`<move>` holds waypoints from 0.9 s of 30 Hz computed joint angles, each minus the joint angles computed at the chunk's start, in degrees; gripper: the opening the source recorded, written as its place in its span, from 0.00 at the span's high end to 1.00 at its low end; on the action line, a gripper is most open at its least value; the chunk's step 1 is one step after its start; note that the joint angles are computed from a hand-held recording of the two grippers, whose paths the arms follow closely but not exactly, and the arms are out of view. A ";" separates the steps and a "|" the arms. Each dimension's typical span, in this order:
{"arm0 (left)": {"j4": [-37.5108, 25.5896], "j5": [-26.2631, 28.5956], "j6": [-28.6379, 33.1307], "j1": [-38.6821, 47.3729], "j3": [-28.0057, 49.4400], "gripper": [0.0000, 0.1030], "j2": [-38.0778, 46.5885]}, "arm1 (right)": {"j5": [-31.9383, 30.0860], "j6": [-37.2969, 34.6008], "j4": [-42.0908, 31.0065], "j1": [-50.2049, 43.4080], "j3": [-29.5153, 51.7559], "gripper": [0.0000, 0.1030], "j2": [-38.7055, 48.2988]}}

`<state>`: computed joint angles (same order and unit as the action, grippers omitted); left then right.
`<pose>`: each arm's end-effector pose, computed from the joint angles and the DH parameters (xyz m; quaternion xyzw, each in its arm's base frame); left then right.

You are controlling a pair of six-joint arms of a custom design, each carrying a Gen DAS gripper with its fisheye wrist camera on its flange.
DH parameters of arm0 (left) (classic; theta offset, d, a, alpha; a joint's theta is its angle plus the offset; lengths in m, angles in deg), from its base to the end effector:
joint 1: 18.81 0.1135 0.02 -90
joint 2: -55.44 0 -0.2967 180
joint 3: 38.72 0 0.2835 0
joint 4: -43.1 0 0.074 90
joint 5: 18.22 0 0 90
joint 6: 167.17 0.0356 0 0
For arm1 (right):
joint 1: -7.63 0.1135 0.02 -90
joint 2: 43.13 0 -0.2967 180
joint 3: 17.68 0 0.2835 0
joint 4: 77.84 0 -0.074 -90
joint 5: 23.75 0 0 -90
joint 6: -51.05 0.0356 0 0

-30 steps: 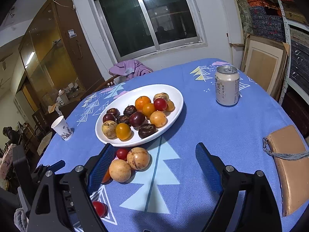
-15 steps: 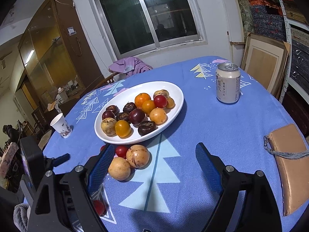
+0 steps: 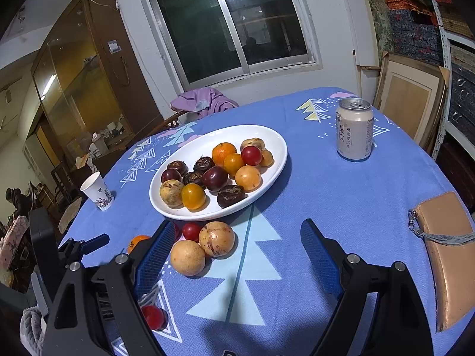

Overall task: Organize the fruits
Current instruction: 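Withdraw both open tools from the plate toward the loose fruits, then grasp an orange fruit with the left tool while the right tool grasps a red fruit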

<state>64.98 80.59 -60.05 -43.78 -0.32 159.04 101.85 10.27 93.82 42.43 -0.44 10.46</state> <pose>0.2589 -0.1266 0.0696 0.3571 0.8435 -0.0974 0.3893 0.1312 0.0660 0.1118 0.2271 0.8569 0.0358 0.4613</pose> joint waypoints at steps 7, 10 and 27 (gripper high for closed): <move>-3.80 2.21 -0.76 -1.41 2.44 0.40 1.20 | -0.14 -0.19 1.33 0.28 0.65 0.15 3.05; -4.96 3.50 -1.30 -0.88 3.23 0.42 1.70 | -0.01 0.05 1.44 0.42 0.70 0.15 3.25; -9.21 5.46 -3.41 2.65 6.57 0.56 3.32 | 2.99 -1.16 9.97 6.79 4.13 0.33 18.97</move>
